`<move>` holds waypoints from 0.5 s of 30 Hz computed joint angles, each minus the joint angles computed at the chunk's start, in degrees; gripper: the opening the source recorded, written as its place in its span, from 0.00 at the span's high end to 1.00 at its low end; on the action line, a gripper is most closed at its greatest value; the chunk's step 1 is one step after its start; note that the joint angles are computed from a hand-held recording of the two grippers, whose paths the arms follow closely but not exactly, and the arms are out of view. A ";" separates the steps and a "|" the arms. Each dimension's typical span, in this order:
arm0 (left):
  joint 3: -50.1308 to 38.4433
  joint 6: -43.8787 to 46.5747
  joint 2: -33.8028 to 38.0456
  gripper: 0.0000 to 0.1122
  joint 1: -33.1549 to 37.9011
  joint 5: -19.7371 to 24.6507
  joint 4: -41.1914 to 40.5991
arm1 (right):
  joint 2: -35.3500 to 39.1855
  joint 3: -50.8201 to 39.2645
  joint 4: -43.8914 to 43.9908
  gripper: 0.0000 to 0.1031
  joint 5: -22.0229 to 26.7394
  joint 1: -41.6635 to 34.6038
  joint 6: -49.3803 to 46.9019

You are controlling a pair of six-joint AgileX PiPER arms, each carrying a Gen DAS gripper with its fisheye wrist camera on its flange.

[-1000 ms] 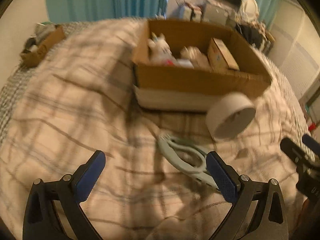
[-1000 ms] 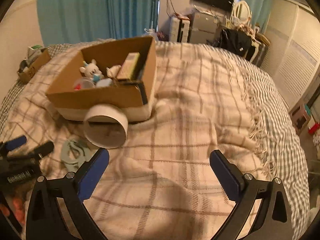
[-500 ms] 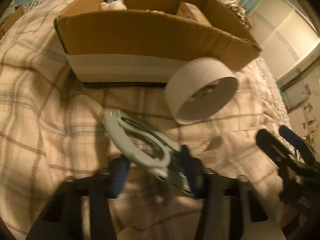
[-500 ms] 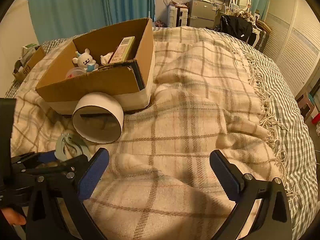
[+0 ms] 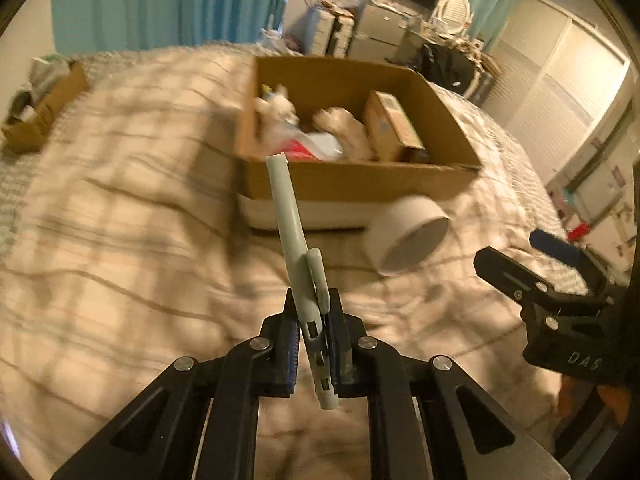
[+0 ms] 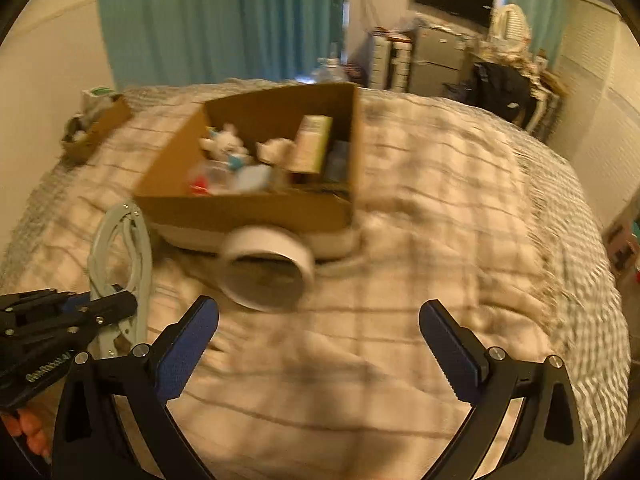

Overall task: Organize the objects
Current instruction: 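Grasp the white tape roll with the right gripper while the left gripper holds the clip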

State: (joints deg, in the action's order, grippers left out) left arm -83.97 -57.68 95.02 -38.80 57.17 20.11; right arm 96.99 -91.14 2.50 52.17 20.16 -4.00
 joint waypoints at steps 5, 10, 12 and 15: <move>2.64 -1.77 -1.63 0.90 2.09 0.36 1.51 | 8.24 -9.38 -1.92 0.02 3.93 3.90 1.43; 3.78 -0.73 -1.83 0.90 4.25 -0.06 0.71 | 15.09 -15.40 -3.67 0.03 7.77 4.82 3.61; 4.33 0.08 -1.74 0.90 5.10 -0.72 -0.09 | 17.30 -17.38 -3.07 0.04 8.99 4.41 3.54; 5.03 0.94 -1.77 0.90 5.83 -1.56 -1.03 | 20.12 -20.16 -4.18 0.13 10.81 4.60 5.07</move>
